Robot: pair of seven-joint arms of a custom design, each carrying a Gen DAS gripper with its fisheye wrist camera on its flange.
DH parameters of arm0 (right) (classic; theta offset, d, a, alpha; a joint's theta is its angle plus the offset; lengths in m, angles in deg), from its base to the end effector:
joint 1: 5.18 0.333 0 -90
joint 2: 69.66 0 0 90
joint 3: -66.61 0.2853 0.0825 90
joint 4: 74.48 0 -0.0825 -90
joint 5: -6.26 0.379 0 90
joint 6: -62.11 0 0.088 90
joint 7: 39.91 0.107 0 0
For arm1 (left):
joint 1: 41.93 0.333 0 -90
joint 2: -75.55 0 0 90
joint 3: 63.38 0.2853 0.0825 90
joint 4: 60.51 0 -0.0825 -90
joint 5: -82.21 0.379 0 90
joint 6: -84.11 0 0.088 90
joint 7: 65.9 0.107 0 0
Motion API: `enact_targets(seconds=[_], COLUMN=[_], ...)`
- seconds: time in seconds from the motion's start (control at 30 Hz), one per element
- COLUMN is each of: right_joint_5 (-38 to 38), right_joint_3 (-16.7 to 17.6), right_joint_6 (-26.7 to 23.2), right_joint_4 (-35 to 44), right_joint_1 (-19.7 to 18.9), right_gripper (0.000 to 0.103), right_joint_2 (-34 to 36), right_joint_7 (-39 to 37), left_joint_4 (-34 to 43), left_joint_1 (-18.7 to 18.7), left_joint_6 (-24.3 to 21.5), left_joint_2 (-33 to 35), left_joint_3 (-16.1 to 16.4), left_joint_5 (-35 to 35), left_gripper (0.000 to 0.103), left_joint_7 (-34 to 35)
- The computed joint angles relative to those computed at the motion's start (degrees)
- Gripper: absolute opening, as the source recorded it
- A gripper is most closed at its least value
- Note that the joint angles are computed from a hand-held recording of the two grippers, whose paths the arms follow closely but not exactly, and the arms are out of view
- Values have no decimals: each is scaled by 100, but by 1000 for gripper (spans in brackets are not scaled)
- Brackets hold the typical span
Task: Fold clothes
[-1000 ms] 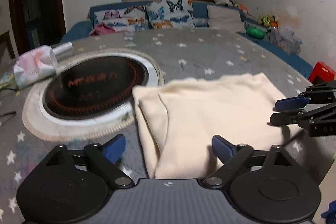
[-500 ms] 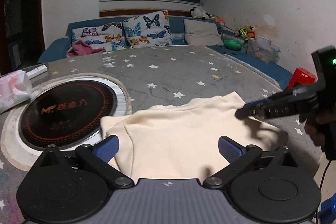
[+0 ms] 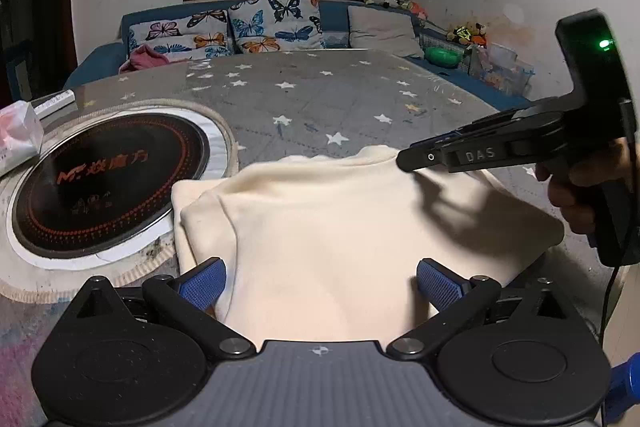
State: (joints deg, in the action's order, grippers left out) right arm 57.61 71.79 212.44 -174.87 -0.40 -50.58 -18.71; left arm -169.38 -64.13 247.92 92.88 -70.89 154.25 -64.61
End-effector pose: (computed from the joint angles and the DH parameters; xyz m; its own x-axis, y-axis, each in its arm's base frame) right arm 0.6617 0.0920 0.4069 0.6486 -0.7590 -0.0571 -0.5480 -0.4136 -0.7271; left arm 0.5249 -0.3537 0.3655 -0.1127 -0.9892 0.0937 -0.6514 0.0023 -0.7587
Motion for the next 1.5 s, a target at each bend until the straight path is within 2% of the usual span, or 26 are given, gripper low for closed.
enact_targets(seconds=[0.1, 0.17, 0.27, 0.4, 0.53, 0.7, 0.83, 0.97, 1.1, 1.17, 1.33, 1.5], right_joint_5=[15, 134, 376, 154, -274, -36, -76, -290, -336, -261, 10, 218], right_joint_3=[-17, 48, 103, 67, 21, 143, 179, 183, 242, 270, 261, 148], right_joint_6=[-43, 82, -252, -482, -290, -556, -832, -633, -467, -552, -776, -1016], right_joint_4=[46, -86, -109, 3, 101, 64, 174, 309, 370, 332, -97, -668], right_joint_1=[-13, -15, -56, 132, 339, 264, 389, 601, 648, 588, 475, 507], right_gripper=[11, 12, 12, 12, 12, 12, 12, 12, 12, 12, 12, 12], right_joint_2=[12, -137, -263, -177, 4, -166, -112, 95, 190, 108, -351, -865], right_joint_7=[135, -102, -402, -464, -181, -469, -524, -403, -430, -486, -980, -1540], left_joint_4=[-22, -42, -85, -174, -360, -612, -798, -978, -1131, -1218, -1503, -1697], left_joint_1=[13, 17, 19, 12, 61, 180, 268, 332, 391, 430, 602, 739], left_joint_6=[16, 4, -43, -178, -139, -132, -176, -288, -427, -477, -411, -716], left_joint_2=[-7, -27, -72, -150, -327, -545, -705, -883, -1046, -1137, -1433, -1650], left_joint_3=[2, 3, -7, -27, -28, -94, -161, -233, -306, -337, -360, -447], left_joint_5=[-22, -37, -54, -41, 162, 374, 411, 504, 593, 605, 997, 858], left_gripper=[103, 103, 103, 103, 103, 103, 103, 103, 103, 103, 103, 103], left_joint_7=[3, -7, -53, -76, -360, -709, -861, -1019, -1190, -1266, -1958, -2092])
